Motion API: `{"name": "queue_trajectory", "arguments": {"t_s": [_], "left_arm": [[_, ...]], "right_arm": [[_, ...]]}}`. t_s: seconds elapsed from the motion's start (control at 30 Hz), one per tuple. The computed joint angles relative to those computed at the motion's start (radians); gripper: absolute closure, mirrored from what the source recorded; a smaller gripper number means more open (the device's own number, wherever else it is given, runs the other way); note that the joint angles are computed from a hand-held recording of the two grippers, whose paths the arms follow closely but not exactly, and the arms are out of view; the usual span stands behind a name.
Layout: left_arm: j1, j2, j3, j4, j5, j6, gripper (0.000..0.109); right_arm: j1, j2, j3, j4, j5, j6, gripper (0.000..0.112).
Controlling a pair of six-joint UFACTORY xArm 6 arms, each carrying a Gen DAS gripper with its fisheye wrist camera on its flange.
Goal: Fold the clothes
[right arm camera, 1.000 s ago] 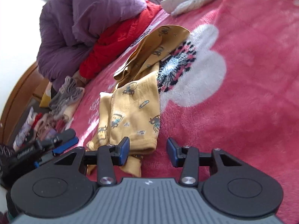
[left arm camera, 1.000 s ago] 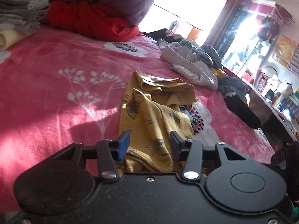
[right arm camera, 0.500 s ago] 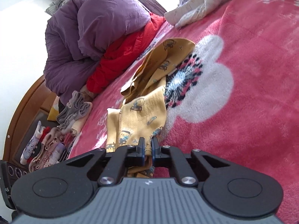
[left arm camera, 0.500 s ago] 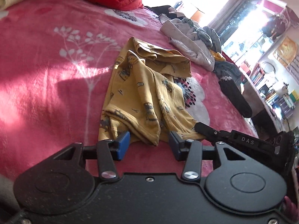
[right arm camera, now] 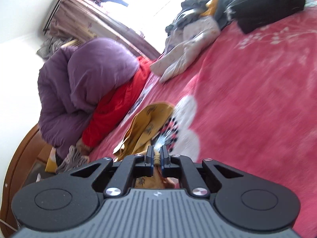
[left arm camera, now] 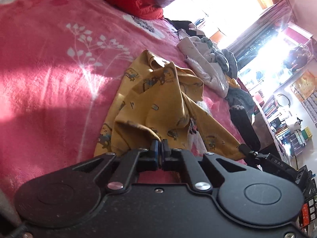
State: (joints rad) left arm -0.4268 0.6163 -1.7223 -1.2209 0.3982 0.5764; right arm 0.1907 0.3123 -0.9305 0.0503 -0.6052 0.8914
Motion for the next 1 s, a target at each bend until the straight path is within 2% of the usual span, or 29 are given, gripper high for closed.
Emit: {"name": "queue_trajectory", "arguments": {"t_s": [0.13,0.27,0.33,0.47,0.63,0.77,0.87,1.0], "left_arm": [[0.011,-0.017,0.012,-0.099,-0.059,0.072,0.108],[0.026,-0.013,0.008,-0.127,-0.127,0.062,0.109],[0.038,-0.011,0.003,-0.164,-0.157,0.076,0.109],[0.065,-0.013,-0.003,-0.266,-0.226,0.125,0.109],[0.109,-0.027,-0.018,-0.467,-0.294,0.270,0.109],[0.145,-0.038,-0.024,-0.521,-0.323,0.305,0.109],[0.160,-0.042,-0.030,-0.547,-0.359,0.331,0.109],[0.172,-0.043,-0.024,-0.569,-0.414,0.315,0.109]], "right_arm": [[-0.033,-0.019,0.030,0.034,-0.018,-0.009,0.104],[-0.053,-0.027,0.045,0.064,-0.015,-0.030,0.104],[-0.052,-0.031,0.053,0.128,-0.016,-0.079,0.104],[-0.078,-0.030,0.072,0.161,-0.041,-0.061,0.104],[-0.103,-0.039,0.103,0.203,-0.079,-0.049,0.104],[-0.138,-0.049,0.123,0.172,-0.083,-0.001,0.104],[-0.116,-0.062,0.117,0.262,-0.054,-0.106,0.104],[-0.038,-0.064,0.083,0.561,-0.044,-0.362,0.104]]}}
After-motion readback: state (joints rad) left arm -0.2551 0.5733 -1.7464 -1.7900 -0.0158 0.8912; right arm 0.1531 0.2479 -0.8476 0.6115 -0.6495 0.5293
